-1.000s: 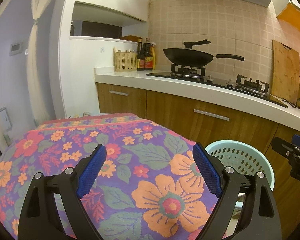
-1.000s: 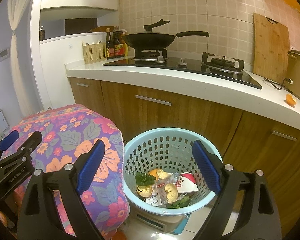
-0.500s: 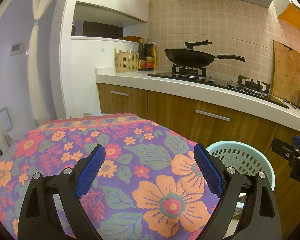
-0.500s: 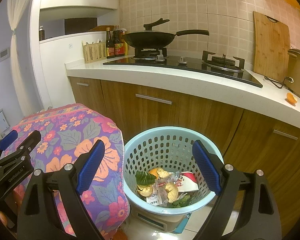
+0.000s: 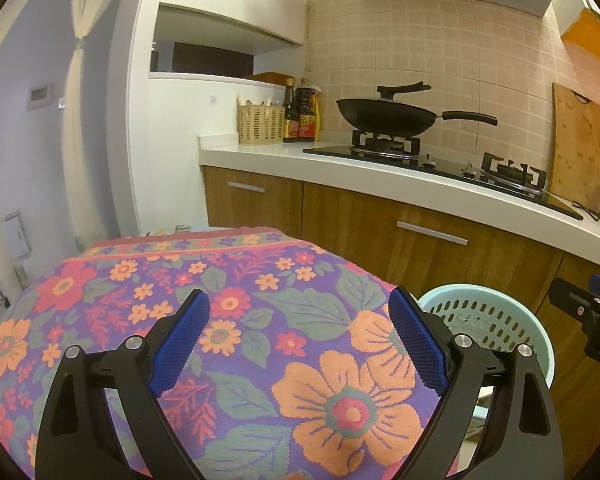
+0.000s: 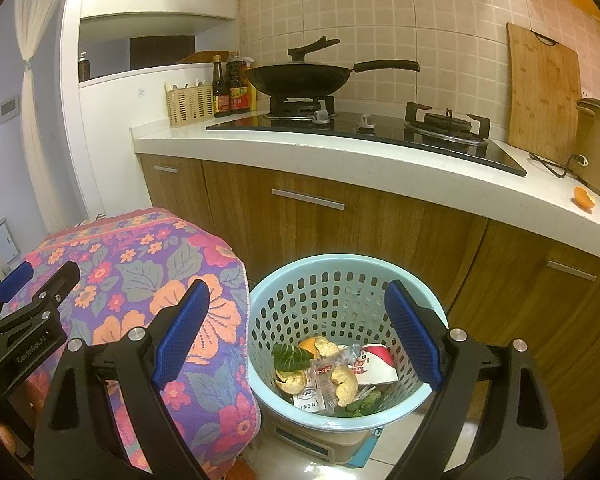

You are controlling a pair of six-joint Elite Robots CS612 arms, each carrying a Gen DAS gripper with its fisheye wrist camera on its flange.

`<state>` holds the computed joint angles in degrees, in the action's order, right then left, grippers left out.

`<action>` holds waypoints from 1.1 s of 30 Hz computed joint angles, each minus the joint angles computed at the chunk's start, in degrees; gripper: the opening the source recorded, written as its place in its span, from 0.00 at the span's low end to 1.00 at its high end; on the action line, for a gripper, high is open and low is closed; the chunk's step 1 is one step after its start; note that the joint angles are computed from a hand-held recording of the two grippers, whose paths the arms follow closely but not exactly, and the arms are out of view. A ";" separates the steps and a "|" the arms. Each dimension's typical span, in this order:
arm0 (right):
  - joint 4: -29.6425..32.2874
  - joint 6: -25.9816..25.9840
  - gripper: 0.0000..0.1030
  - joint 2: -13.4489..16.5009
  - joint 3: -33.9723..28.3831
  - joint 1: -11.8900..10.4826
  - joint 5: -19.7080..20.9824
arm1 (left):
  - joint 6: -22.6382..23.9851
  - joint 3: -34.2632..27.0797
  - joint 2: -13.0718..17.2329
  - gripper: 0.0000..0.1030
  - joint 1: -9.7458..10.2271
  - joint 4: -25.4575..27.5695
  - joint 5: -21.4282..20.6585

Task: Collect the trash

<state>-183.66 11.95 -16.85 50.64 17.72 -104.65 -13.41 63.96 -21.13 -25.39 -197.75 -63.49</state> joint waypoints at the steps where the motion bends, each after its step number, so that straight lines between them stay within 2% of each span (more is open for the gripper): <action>1: 0.00 -0.04 0.82 0.03 -0.06 0.00 -0.03 | 0.06 -0.06 0.03 0.86 0.01 -0.03 -0.06; 27: 0.49 -1.39 0.82 0.44 -1.85 0.14 -0.21 | -0.08 -0.11 0.10 0.86 -0.09 -0.10 0.11; 33: 0.15 -2.01 0.83 0.38 -2.07 0.30 -0.35 | 0.62 -0.12 0.27 0.86 -0.16 -0.72 1.64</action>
